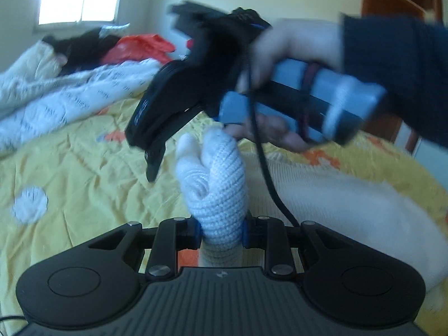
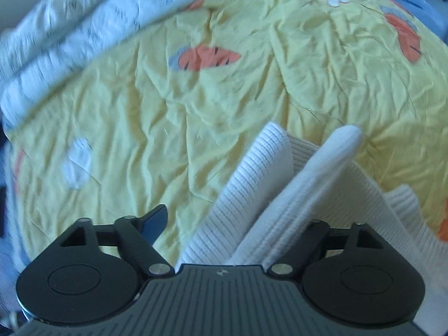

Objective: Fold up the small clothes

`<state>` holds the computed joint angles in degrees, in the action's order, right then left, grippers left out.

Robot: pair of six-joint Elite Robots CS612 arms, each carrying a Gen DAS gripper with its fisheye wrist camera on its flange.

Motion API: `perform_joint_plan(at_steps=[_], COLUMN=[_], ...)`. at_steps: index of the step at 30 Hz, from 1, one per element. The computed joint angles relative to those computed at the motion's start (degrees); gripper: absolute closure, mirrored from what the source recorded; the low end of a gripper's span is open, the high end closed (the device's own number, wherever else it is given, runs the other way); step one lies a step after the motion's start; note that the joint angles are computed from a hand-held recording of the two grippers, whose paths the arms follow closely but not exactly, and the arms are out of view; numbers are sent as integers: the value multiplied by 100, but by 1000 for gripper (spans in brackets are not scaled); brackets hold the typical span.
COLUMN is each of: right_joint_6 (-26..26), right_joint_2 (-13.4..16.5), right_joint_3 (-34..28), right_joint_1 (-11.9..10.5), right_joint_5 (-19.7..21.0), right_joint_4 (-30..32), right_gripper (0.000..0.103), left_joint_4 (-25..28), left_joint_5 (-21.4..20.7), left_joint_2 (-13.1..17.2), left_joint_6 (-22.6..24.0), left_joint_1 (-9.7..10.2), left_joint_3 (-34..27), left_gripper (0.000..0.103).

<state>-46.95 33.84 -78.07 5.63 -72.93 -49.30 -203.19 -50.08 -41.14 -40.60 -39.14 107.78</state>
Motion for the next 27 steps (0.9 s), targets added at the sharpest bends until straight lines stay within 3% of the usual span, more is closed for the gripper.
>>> perform_joint_plan(at_steps=[3, 4, 5, 7, 12, 17, 22, 27], right_joint_6=[-324, -490, -659, -900, -1235, -1362, -1105, -625], right_joint_2=[119, 158, 170, 94, -118, -198, -133, 71], right_joint_3=[-139, -201, -223, -183, -144, -215, -188, -186], right_joint_1=[24, -26, -84, -257, -807, -1445, -2020, -2429], right_joint_5=[-271, -230, -110, 213, 1239, 1987, 2319, 2327], right_joint_4=[-209, -265, -280, -117, 311, 454, 344, 40], right_gripper=[51, 64, 71, 76, 78, 78, 78, 79], left_joint_4=[39, 23, -9, -144, -670, -882, -680, -169], left_joint_5=[24, 15, 13, 36, -9, -537, -1242, -1706], left_joint_2=[0, -7, -8, -11, 72, 159, 363, 629], left_joint_6=[173, 221, 293, 564, 1609, 2319, 2778, 3226], left_joint_1=[-9, -5, -9, -57, -223, -337, -476, -592], left_joint_3=[-26, -23, -25, -25, -250, -679, -1238, -1783], left_gripper=[79, 79, 79, 79, 79, 79, 79, 79])
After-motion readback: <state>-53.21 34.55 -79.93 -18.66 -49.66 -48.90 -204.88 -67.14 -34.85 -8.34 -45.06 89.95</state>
